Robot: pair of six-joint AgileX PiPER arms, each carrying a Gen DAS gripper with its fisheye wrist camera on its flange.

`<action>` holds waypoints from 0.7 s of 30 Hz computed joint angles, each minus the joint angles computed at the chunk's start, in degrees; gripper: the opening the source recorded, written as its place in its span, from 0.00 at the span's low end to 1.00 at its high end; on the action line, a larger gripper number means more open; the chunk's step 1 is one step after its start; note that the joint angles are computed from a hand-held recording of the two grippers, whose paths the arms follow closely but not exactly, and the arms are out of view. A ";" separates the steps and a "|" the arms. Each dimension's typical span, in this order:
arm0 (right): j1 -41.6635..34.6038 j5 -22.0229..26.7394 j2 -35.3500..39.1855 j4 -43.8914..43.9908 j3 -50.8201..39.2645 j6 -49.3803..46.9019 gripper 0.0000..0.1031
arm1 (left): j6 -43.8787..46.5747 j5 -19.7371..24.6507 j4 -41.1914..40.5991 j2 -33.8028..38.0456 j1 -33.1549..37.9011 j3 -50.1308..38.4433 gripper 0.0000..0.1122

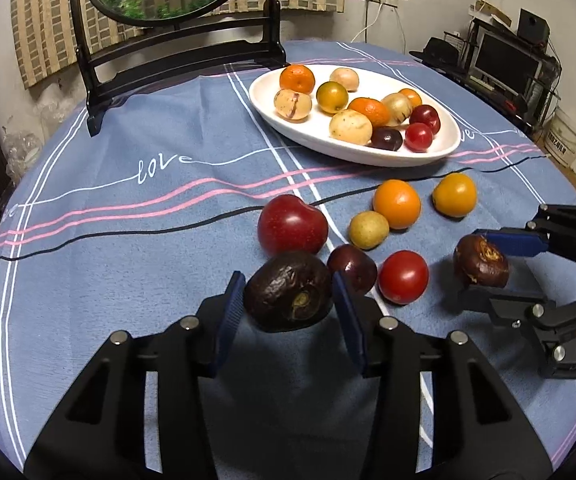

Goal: Organize fruits
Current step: 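Grasp a dark plum with the right tool while the left tool grasps another dark plum, then carry both dark plums onto the white plate and open both tools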

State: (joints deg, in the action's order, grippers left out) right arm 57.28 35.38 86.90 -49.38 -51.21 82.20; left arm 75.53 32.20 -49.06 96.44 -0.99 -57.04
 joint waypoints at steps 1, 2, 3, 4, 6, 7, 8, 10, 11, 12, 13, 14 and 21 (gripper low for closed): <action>0.04 0.08 -0.01 -0.11 -0.01 0.15 0.42 | 0.20 -0.18 -0.05 -0.11 -0.06 0.11 0.41; 0.04 0.10 -0.10 -0.29 0.07 0.41 0.42 | 0.29 -0.41 -0.06 -0.27 -0.14 0.26 0.40; 0.05 0.07 -0.22 -0.37 0.15 0.58 0.42 | 0.12 -0.69 0.08 -0.37 -0.24 0.36 0.40; 0.05 0.03 -0.39 -0.47 0.27 0.73 0.42 | 0.03 -0.95 0.14 -0.39 -0.32 0.43 0.40; 0.25 0.21 -0.88 -1.12 0.56 1.50 0.42 | -0.27 -1.31 0.26 -0.59 -0.26 0.44 0.40; 0.27 0.21 -1.06 -1.42 0.65 1.87 0.42 | -0.23 -1.21 0.12 -0.72 -0.11 0.38 0.40; 0.15 0.07 -1.51 -1.83 0.97 2.35 0.42 | 0.12 -0.99 -0.36 -0.97 0.19 0.42 0.40; 0.12 0.01 -1.95 -2.29 1.34 3.12 0.42 | 1.35 -0.37 -1.74 -1.56 0.76 0.74 0.40; -0.13 -0.25 -2.16 -2.27 1.57 3.23 0.42 | 2.32 0.07 -2.65 -1.83 1.11 0.92 0.40; -0.12 -0.32 -2.18 -2.23 1.65 3.38 0.42 | 2.85 0.30 -3.13 -2.07 1.26 1.08 0.40; -0.21 -0.47 -2.19 -2.13 1.69 3.40 0.42 | 3.08 0.26 -3.40 -2.22 1.17 1.24 0.40; -0.28 -0.68 -2.23 -2.13 1.77 3.44 0.42 | 3.48 0.45 -3.75 -2.48 1.20 1.44 0.40; -0.71 2.93 -6.23 -16.69 5.10 17.43 0.42 | 3.02 6.95 -7.80 -2.27 2.12 -1.13 0.40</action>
